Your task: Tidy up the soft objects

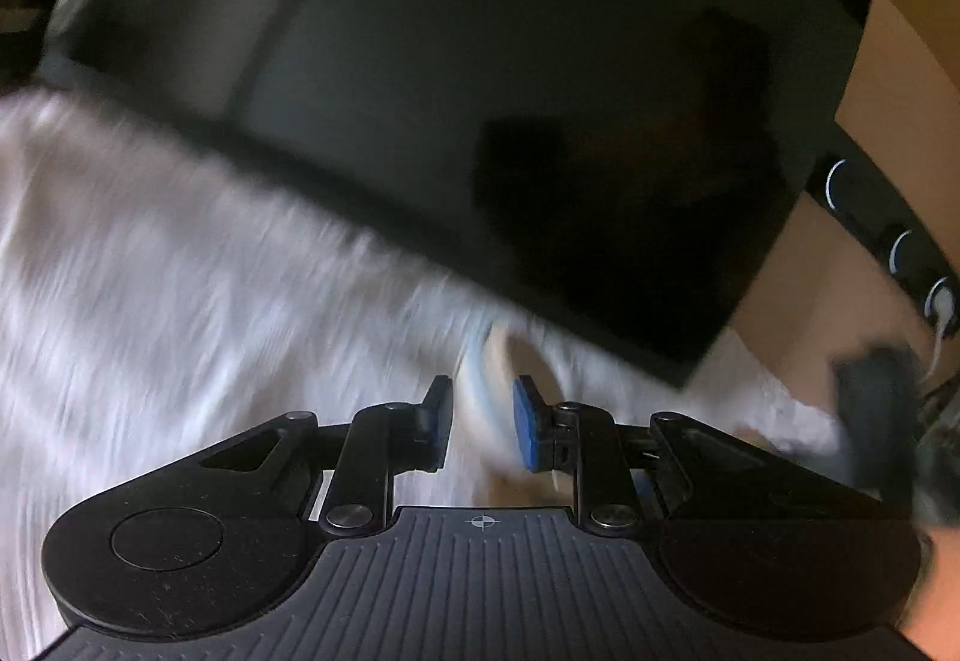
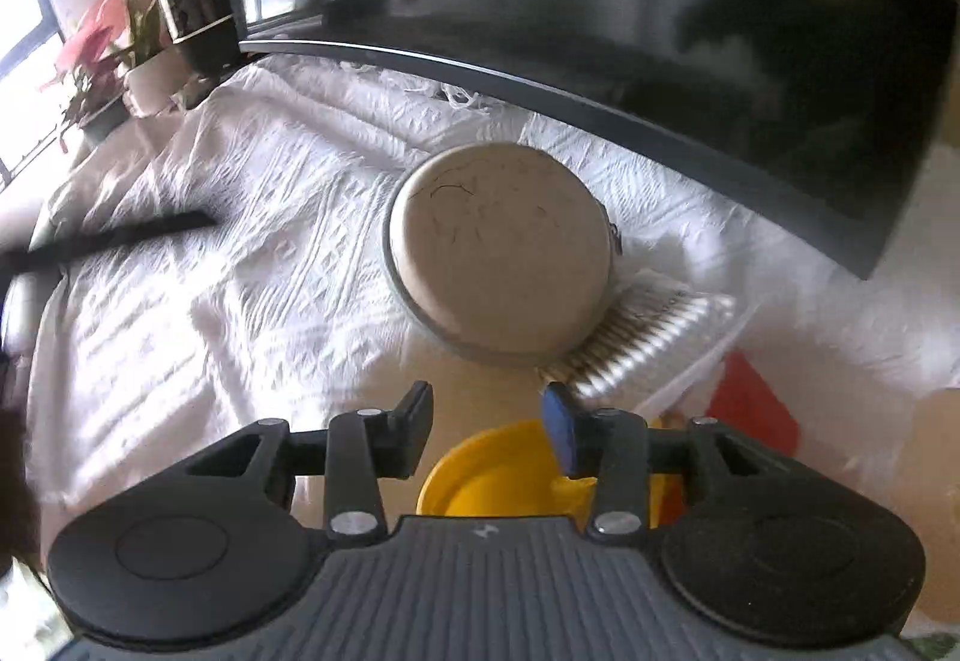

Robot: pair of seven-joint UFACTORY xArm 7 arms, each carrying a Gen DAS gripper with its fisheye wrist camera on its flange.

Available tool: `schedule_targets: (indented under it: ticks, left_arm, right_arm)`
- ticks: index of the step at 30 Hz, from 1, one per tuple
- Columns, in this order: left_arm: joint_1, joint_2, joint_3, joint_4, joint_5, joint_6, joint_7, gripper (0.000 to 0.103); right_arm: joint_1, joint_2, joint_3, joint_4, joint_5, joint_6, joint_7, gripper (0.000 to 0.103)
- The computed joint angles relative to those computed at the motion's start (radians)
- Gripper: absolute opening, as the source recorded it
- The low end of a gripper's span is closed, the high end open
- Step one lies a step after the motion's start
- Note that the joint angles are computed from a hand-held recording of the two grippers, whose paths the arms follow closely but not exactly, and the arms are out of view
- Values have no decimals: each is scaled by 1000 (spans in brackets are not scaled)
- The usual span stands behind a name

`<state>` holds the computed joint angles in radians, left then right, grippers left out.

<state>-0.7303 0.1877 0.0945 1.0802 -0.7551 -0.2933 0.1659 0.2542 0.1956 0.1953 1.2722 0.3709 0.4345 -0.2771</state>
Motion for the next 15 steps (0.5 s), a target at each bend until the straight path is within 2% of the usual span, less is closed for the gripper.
schedule_targets:
  ticks: [1,3,6,9,10,12,14,15]
  left_arm:
    - [-37,46,58,76,-19,43,32,24]
    - [-24,132,92,209,25,134,7,24]
    - [-110,279,261,399,135,289,-86,24]
    - [-133,398,343,550,254,435,-160,24]
    - [-141,435,371,595,294,484,-188,24]
    - [-118,462,356,629,330,514,-197,24]
    - [-45,439,255,621,323,523,-130,24]
    - [3,407,181,587,307,512,-69,24]
  right_arm:
    - [-2,-20,3,-28,2,-30,-25,41]
    - [9,-76,5,-97,-15,-96,-53,41]
    - [20,-151,4,-171,-3,-145,-118,43]
    - [40,-225,-16,-233,5,-156,-172,49]
    - [48,-243,-25,-243,16,-147,-191,54]
    - [55,-246,-35,-233,-21,-139,-157,64]
    - [47,-228,-40,-199,-123,-133,-61,66]
    - [38,-219,-43,-177,-199,-121,4,66]
